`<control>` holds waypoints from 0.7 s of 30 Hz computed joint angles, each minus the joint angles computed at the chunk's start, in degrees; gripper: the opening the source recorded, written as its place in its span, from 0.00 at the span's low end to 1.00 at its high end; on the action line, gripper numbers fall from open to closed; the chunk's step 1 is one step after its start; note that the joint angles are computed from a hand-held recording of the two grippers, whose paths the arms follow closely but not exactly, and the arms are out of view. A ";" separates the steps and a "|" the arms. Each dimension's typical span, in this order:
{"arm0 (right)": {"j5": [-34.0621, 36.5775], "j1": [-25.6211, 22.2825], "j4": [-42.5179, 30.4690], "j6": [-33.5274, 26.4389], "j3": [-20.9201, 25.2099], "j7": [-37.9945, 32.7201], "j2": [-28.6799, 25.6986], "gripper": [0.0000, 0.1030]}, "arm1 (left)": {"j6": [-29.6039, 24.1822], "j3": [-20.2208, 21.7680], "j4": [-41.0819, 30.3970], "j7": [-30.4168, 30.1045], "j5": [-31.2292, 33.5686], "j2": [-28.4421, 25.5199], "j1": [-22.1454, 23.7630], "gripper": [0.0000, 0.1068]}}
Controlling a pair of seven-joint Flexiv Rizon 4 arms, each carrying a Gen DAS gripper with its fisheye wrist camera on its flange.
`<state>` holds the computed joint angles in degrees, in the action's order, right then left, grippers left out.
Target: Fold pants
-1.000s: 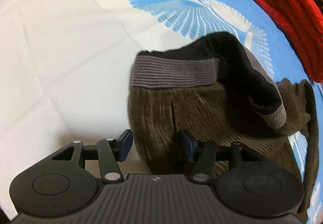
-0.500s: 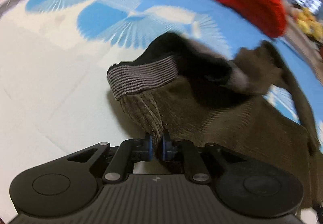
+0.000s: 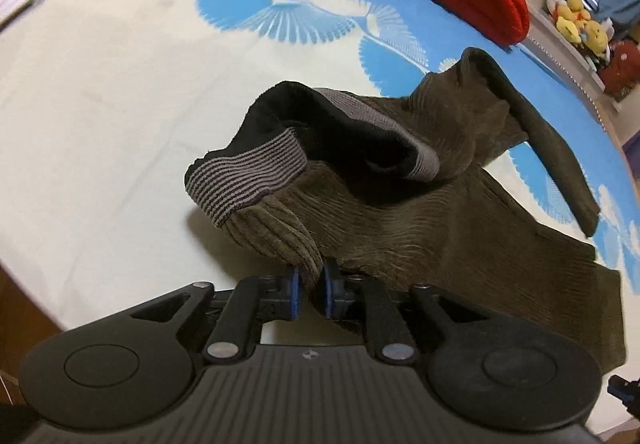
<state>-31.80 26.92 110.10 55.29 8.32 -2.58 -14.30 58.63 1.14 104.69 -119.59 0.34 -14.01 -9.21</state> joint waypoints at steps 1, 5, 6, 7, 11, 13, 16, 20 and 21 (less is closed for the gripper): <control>-3.93 0.94 1.49 -1.26 -0.99 2.85 1.62 0.20 | -0.34 0.55 0.03 -1.11 2.08 0.88 -0.86 0.14; -29.31 -0.90 9.99 -1.22 -3.12 21.75 11.20 0.31 | -0.55 1.26 -1.94 -1.88 11.87 4.47 -2.60 0.18; -36.21 -2.60 11.74 -1.19 -3.27 26.81 13.75 0.34 | 0.56 0.91 -2.05 -0.64 12.13 5.33 -2.25 0.20; -40.93 -4.12 12.92 -2.74 -2.97 29.85 15.80 0.40 | 1.80 0.65 -2.53 0.61 12.86 6.02 -1.95 0.22; -46.24 -11.18 17.56 -4.55 -2.74 36.78 21.69 0.50 | 8.67 0.59 -5.80 5.51 19.18 5.81 -1.13 0.44; -45.80 -13.78 18.04 -5.15 -2.64 37.63 21.21 0.50 | 13.97 1.16 -6.34 5.95 22.36 4.19 -1.05 0.44; -43.53 -18.10 19.39 0.45 -3.64 43.58 19.07 0.46 | 19.40 1.42 -6.03 5.89 20.04 -0.28 -1.09 0.44; -38.11 -21.07 18.76 8.03 -4.03 44.51 13.05 0.37 | 15.14 2.89 -9.07 3.48 14.30 -6.32 -2.48 0.28; -37.31 -21.47 18.18 10.04 -4.45 43.15 11.14 0.37 | 17.07 2.76 -9.68 4.11 12.74 -7.77 -2.29 0.28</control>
<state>-69.11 5.45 128.27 65.33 3.87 40.58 -3.16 75.70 3.90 95.01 -115.48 13.07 -21.78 -11.50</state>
